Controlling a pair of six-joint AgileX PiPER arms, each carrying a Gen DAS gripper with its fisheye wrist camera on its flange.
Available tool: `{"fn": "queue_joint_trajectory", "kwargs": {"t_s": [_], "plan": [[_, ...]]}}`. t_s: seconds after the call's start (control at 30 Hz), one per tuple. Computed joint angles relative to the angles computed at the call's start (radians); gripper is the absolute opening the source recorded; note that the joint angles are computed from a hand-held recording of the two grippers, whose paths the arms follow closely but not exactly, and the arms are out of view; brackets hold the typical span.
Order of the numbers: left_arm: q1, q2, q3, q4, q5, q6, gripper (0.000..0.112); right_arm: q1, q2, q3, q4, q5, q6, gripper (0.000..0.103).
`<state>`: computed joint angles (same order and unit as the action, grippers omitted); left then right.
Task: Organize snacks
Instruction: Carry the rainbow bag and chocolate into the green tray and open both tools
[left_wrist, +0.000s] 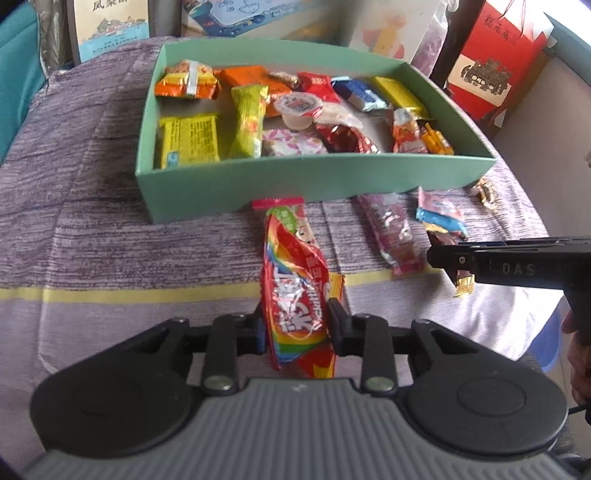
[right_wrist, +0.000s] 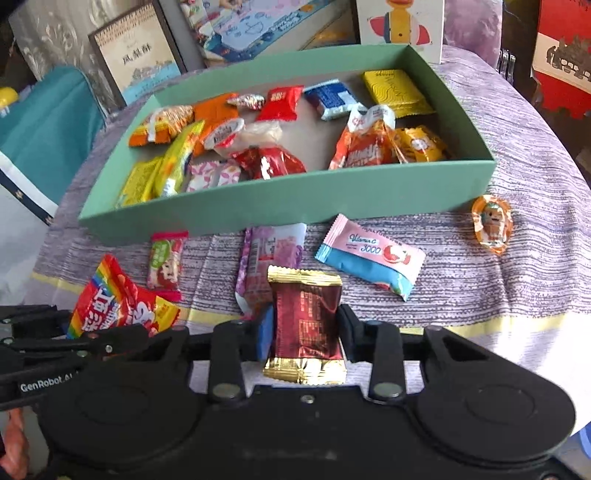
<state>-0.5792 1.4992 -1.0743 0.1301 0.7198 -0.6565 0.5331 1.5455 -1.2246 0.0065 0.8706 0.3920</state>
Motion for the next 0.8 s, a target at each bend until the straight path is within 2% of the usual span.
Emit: {"fn": "queue_joint_trajectory", "kwargs": {"t_s": [0.2,0.33,0.53,0.8], "plan": [[-0.001,-0.019,-0.087,0.008,0.052,0.007,0.03,-0.061,-0.046,-0.037,0.098,0.004,-0.113,0.035],[0.015,0.044,-0.214,0.017,0.081,0.032,0.03,-0.129,-0.018,-0.121,0.153,0.004,-0.194,0.036],[0.047,0.284,-0.546,-0.026,0.155,0.128,0.03,-0.237,0.11,-0.292,0.224,0.018,-0.261,0.036],[0.053,0.66,-1.089,-0.061,0.34,0.21,0.03,-0.323,0.339,-0.539,0.295,0.07,-0.312,0.036]]}}
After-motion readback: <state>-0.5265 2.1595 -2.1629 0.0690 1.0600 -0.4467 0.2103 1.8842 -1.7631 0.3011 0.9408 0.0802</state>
